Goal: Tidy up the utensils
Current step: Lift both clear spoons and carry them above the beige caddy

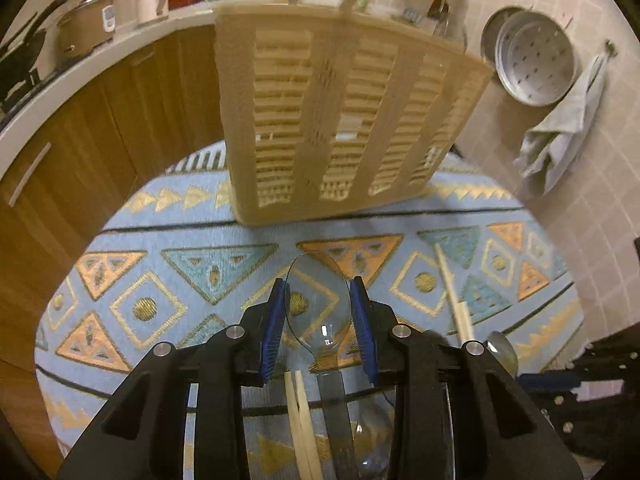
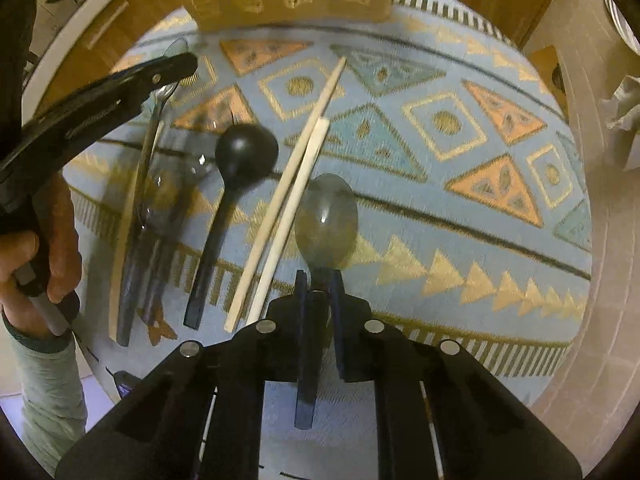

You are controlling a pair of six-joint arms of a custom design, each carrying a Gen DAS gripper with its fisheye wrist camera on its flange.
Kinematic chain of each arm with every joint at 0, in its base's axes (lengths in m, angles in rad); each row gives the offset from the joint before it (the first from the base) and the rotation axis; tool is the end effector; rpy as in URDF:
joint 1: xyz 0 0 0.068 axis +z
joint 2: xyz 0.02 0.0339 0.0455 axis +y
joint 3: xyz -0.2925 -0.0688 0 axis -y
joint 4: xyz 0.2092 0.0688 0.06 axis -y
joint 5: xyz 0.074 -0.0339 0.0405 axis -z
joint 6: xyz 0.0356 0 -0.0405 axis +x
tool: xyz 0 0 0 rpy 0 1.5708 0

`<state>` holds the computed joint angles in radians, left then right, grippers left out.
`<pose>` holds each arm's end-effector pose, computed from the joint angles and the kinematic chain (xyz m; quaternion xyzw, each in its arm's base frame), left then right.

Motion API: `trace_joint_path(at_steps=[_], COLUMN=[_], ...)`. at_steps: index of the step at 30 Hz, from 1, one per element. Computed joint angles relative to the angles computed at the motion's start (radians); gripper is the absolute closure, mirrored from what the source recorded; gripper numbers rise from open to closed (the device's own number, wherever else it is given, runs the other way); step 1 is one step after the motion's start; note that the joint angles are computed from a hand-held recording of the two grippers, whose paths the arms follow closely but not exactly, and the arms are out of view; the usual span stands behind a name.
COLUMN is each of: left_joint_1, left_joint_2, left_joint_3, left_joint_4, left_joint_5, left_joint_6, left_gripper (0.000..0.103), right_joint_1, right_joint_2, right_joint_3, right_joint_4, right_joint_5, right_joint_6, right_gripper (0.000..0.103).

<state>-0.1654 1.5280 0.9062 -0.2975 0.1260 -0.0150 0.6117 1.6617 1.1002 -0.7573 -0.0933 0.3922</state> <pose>0.2742 -0.0503 0.2457 0.0911 0.9413 -0.0882 0.3127 0.2297 0.1652 0.2382 -0.1144 0.9844 0.1010 0.0878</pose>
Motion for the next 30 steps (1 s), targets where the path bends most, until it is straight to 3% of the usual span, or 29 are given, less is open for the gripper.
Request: trace_joint_path(at_steps=[11, 14, 18, 24, 30], left_joint_1=[0.083, 0.073, 0.062, 0.021, -0.089], left_joint_2=[-0.178, -0.22, -0.283, -0.376, -0.388], left_joint_3=[-0.032, -0.053, -0.066, -0.053, 0.035], left_joint_4=[0.015, 0.068, 0.109, 0.181, 0.265], left_joint_5=[0.151, 0.164, 0.158, 0.067, -0.175], left_joint_6=[-0.008, -0.034, -0.059, -0.069, -0.036], left_gripper=[0.073, 0.073, 0.073, 0.073, 0.073], right_joint_1=[-0.14, -0.176, -0.183, -0.192, -0.218], right_joint_2=[-0.251, -0.313, -0.378, -0.382, -0.352], right_joint_3=[-0.136, -0.15, -0.161, -0.081, 0.031], right_joint_4=[0.213, 0.259, 0.311, 0.327, 0.355], right_joint_5=[-0.16, -0.22, -0.219, -0.193, -0.18], right_joint_6=[-0.146, -0.168, -0.189, -0.218, -0.225], right_gripper=[0.093, 0.093, 0.093, 0.093, 0.093])
